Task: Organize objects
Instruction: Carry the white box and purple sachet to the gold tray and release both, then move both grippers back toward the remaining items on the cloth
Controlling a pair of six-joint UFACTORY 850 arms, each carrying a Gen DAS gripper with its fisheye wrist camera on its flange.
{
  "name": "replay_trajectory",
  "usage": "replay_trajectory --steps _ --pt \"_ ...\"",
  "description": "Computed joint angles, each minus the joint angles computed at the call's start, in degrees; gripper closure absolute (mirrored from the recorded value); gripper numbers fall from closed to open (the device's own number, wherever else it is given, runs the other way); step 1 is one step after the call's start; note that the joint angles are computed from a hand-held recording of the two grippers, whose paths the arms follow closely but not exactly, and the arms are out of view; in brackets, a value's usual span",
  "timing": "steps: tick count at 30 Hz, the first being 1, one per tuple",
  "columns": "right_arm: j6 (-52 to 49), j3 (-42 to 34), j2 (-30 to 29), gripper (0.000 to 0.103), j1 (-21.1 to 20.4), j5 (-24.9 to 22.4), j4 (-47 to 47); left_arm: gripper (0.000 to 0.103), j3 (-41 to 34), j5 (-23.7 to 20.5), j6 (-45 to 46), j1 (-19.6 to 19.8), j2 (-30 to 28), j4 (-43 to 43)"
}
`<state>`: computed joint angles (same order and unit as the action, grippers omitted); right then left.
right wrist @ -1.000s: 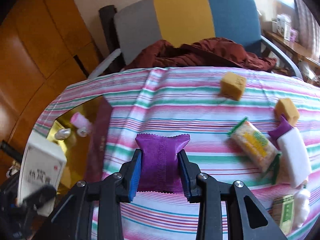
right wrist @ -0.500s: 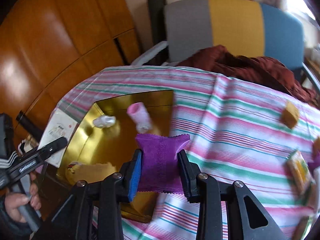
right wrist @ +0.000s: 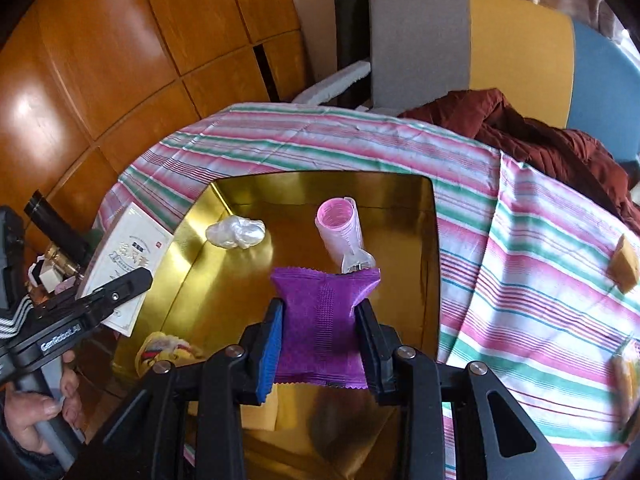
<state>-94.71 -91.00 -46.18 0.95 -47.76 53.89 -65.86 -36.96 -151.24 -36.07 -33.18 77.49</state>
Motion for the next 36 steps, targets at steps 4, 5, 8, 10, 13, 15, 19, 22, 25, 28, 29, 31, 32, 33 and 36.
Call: replay_trajectory --steps 4,5,8,10,13,15,19,22,25,28,29,31,32,33,36 --pt "5.62 -2.28 -2.03 0.062 1.42 0.47 -2.19 0.051 -0.89 4.30 0.23 1.69 -0.97 0.51" --pt "6.47 -2.55 -2.30 0.058 1.71 0.99 -2.18 0.050 -1.04 5.69 0.05 2.21 -1.22 0.31" --pt "6.70 -2.51 -2.46 0.047 2.13 2.34 -1.07 0.042 -0.70 7.55 -2.52 2.72 -1.34 1.60" --pt "5.33 -1.73 -2.03 0.046 2.04 2.81 -0.90 0.042 -0.64 7.03 -2.46 2.38 -1.39 1.20" --pt "3.94 -0.73 -1.46 0.040 1.47 2.89 -0.39 0.042 -0.92 5.41 0.21 1.50 -1.42 -1.92" --pt "2.47 0.21 -0.93 0.036 0.92 2.92 0.52 0.042 -1.43 2.25 2.79 0.24 -1.35 -4.18" --pt "-0.23 2.36 0.46 0.026 -0.29 2.48 2.50 0.042 -2.15 -3.64 4.91 -2.35 -0.96 -6.06" --pt "-3.67 4.76 2.12 0.018 -1.28 2.43 4.96 0.042 -3.00 -7.85 6.21 -4.03 -0.85 -7.40" --pt "-7.06 7.15 3.87 0.009 -2.40 1.93 7.25 0.042 -3.90 -10.71 7.51 -5.22 -0.84 -8.46" --pt "-11.24 9.88 5.89 0.003 -3.44 2.00 9.94 0.043 -4.66 -11.63 9.21 -5.72 -0.92 -9.70" --pt "-12.78 10.73 6.54 0.000 -3.76 2.05 10.81 0.043 -4.97 -11.89 9.59 -5.96 -1.02 -9.99" --pt "-15.67 12.25 7.69 0.000 -4.46 2.12 12.49 0.043 -5.22 -12.00 9.67 -6.37 -1.07 -9.72" --pt "-16.48 12.68 8.03 0.000 -4.76 2.12 12.93 0.043 -5.44 -12.21 9.67 -6.64 -1.20 -9.74" --pt "-17.62 13.34 8.47 0.000 -5.17 2.10 13.61 0.043 -5.64 -12.04 9.76 -6.80 -1.30 -9.64" --pt "-18.99 14.06 9.07 0.000 -6.24 1.84 14.64 0.043 -6.31 -11.94 10.31 -7.24 -1.57 -9.67"
